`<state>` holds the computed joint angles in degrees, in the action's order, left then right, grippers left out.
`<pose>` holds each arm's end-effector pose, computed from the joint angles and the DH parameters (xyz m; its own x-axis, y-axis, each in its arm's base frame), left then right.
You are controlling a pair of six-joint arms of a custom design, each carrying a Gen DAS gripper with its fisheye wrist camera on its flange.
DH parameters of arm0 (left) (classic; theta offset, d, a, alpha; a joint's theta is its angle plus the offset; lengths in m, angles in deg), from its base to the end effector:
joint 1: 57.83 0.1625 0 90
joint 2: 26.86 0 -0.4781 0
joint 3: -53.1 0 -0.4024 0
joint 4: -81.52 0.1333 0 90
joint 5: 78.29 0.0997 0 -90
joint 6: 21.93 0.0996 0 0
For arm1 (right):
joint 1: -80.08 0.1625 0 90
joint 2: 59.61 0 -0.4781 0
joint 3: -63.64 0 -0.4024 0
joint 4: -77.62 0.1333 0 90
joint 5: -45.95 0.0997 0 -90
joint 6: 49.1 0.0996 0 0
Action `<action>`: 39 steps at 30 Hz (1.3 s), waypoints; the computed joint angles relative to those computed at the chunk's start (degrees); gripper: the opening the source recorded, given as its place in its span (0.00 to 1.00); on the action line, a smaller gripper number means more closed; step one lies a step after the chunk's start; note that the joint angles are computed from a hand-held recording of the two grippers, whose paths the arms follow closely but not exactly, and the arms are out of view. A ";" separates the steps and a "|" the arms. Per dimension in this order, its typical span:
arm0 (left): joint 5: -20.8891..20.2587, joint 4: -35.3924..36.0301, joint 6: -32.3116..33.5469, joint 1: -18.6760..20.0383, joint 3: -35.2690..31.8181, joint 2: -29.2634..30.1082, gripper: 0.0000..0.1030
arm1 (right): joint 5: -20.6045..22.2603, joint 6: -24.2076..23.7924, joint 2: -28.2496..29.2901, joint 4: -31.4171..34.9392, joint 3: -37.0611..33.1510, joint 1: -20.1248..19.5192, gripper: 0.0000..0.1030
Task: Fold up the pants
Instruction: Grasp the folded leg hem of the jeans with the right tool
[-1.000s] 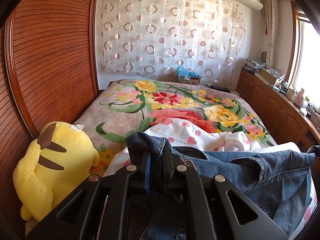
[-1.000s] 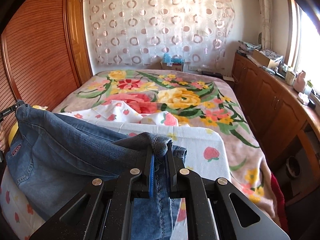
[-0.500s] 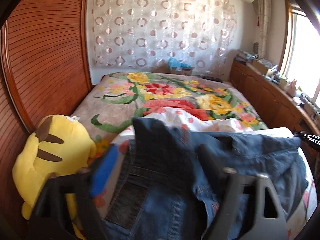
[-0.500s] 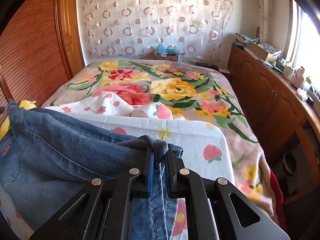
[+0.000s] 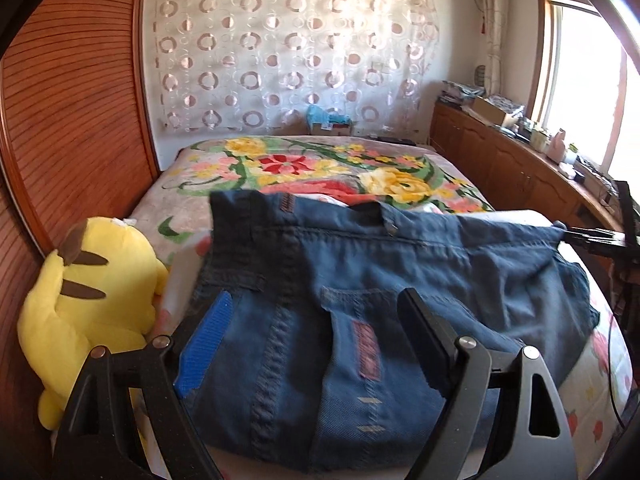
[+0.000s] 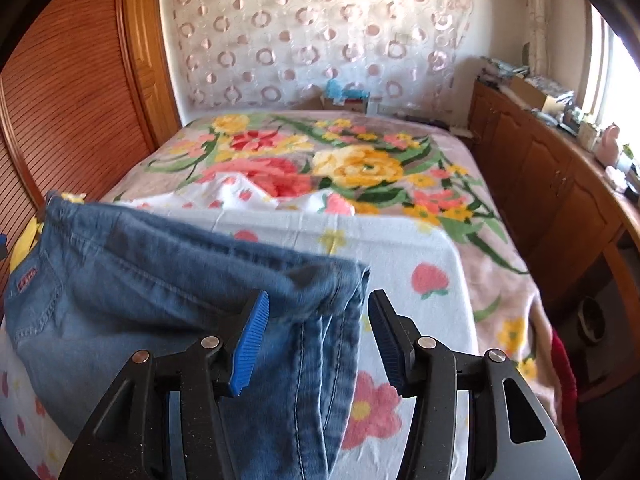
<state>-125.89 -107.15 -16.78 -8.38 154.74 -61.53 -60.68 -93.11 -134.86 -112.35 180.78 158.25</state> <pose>-0.2859 -0.6425 0.0540 -0.7386 0.2680 -0.6186 0.6219 0.6249 -0.4719 -0.0112 -0.5647 0.3903 -0.7140 -0.0473 0.6986 -0.5390 0.6739 -0.5053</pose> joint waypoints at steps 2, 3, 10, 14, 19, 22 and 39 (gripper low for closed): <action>-0.69 0.61 -1.00 -0.25 0.66 0.05 0.83 | 0.31 0.26 -0.12 2.35 -0.63 -0.45 0.52; -0.89 0.91 -1.72 -0.39 1.09 0.10 0.83 | 0.82 0.54 -0.24 4.34 -1.12 -0.73 0.52; -1.12 2.06 -4.22 -1.14 3.09 0.40 0.83 | 3.96 1.86 -0.24 14.14 -5.48 -1.49 0.52; -0.94 2.23 -4.98 -1.47 3.60 0.33 0.83 | 4.18 2.10 1.57 17.62 -9.25 -1.67 0.34; 0.07 1.66 -5.87 -2.09 4.49 0.22 0.83 | 6.27 3.47 3.15 13.68 -11.78 -1.65 0.05; 0.36 1.07 -6.50 -2.46 5.08 -0.01 0.83 | 6.67 5.45 2.97 10.08 -11.61 -1.86 0.05; 1.00 -4.06 -7.98 -6.51 11.39 -1.57 0.83 | 2.93 1.01 -7.06 9.20 2.41 -3.56 0.44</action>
<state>-124.89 -111.22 -24.76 -14.89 166.13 -63.10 -57.75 -92.10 -141.92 -103.15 183.19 154.69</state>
